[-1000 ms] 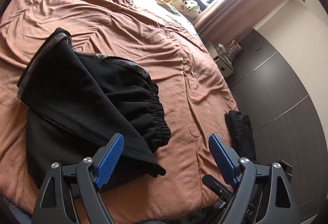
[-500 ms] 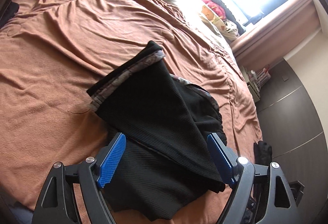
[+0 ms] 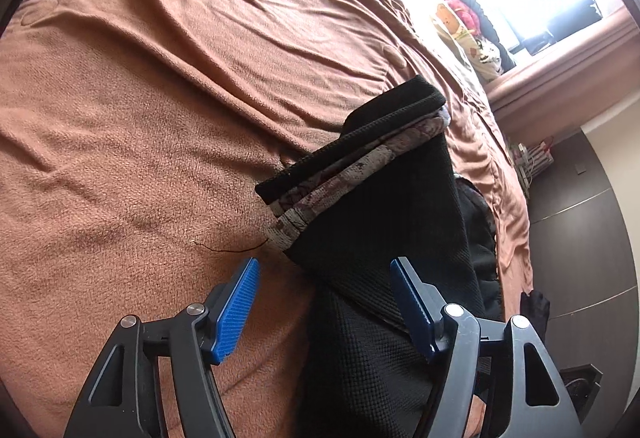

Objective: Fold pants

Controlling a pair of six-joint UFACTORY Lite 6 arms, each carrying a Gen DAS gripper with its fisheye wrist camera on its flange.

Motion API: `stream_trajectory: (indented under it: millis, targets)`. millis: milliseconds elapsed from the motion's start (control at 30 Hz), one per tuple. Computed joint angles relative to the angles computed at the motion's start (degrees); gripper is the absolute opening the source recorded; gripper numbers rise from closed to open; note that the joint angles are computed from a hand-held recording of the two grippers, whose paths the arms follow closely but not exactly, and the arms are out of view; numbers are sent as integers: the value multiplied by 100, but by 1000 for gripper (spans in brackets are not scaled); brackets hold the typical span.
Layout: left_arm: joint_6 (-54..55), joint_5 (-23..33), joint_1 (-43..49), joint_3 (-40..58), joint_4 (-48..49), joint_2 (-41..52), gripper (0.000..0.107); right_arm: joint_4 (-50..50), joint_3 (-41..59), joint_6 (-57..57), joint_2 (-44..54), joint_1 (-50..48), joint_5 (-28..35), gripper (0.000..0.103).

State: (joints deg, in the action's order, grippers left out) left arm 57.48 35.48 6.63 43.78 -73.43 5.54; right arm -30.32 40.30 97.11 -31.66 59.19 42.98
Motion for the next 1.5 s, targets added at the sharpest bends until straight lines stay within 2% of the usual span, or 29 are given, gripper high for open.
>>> stream_trajectory:
  millis: [167, 267, 333, 400, 467, 500, 600, 800, 1000, 1200, 1500]
  targets:
    - [327, -33, -208, 450, -308, 705, 69, 249, 129, -286, 354, -287, -156, 54]
    - [494, -61, -286, 656, -501, 1010, 69, 290, 189, -379, 507, -387, -213, 53]
    - [695, -114, -303, 755, -685, 1130, 65, 292, 219, -457, 608, -450, -265, 51]
    - [754, -94, -281, 853, -742, 1202, 40, 348, 240, -575, 700, -509, -328, 39]
    - [724, 15, -187, 854, -741, 1143, 25, 425, 267, -729, 784, -563, -407, 21]
    - [737, 21, -147, 833, -737, 1054, 19, 403, 279, -741, 791, -553, -411, 18]
    - [710, 135, -57, 751, -664, 681, 13, 79, 228, -464, 662, -416, -382, 10]
    - [126, 228, -208, 890, -349, 41, 9, -577, 70, 211, 197, 63, -129, 8]
    - [-785, 103, -717, 1655, 158, -48, 9, -837, -201, 493, -334, 338, 101, 8]
    - [-1919, -360, -1537, 2617, 1026, 373, 9, -1009, -611, 793, -786, 463, 72, 7]
    - [-3132, -621, -2395, 4013, 1938, 1313, 9, -882, -1133, 686, -1648, 425, 133, 7]
